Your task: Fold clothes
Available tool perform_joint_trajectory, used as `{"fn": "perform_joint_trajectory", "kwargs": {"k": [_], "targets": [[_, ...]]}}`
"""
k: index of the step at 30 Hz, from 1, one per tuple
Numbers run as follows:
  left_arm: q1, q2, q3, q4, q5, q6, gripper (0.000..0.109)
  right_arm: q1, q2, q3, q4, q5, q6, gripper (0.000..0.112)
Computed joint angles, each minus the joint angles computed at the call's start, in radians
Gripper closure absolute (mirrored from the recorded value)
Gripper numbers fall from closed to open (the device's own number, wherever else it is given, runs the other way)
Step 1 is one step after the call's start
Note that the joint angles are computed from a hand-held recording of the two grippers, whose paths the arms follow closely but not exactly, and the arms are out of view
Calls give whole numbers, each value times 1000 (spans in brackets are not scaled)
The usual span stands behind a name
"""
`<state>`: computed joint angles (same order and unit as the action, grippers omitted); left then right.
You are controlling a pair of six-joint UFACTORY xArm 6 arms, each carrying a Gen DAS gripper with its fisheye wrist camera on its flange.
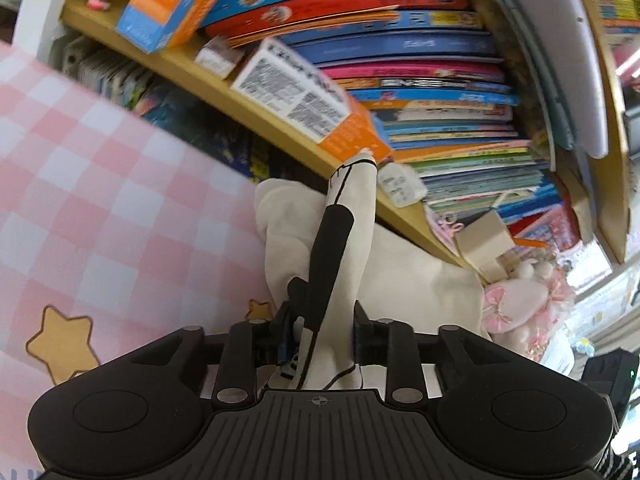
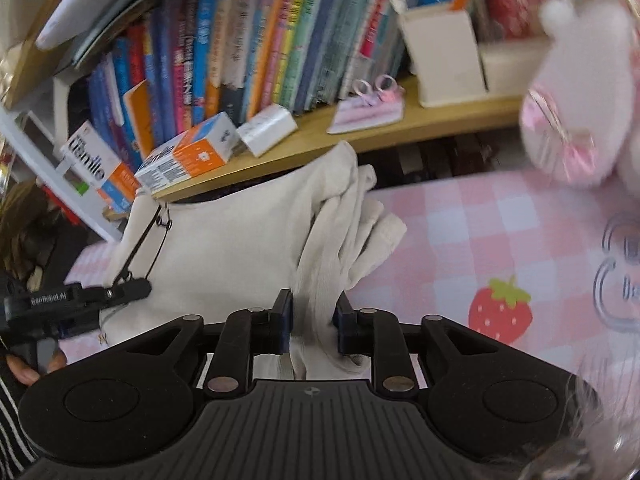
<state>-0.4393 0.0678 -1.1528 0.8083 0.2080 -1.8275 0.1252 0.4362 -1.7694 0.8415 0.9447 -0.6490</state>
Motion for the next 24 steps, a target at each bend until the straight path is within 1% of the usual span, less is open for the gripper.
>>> {"fn": "perform_joint_trajectory", "kwargs": {"k": [1,2,3,5,7,9,13,16,18,24], "targets": [[-5,-1,-2,-14,17,4,69,1,-3,5,-7,-7,17,81],[-11,-4,-7,-21,42,1,65,5,-11,12,-23,-17,34,79],[-19,-10,-12,-25,74,-2,57,9,-19,19,-40,-26,52,76],[-42,-24,-27,-44,160,16,47,16,-35,33,-75,-44,88,73],[-68,-39,-41,-41,239,51,47,20,-57,52,-105,-60,109,64],[-93,-55,-51,-14,291,75,46,23,-95,89,-125,-83,120,59],[-150,-70,-86,10,379,143,42,28,-190,200,-133,-141,85,49],[-211,-68,-133,35,497,168,38,39,-277,309,-158,-204,44,46],[-253,-64,-158,40,567,168,34,41,-333,373,-158,-228,27,46],[-379,-33,-235,32,736,167,34,45,-504,553,-153,-281,-22,41]]}}
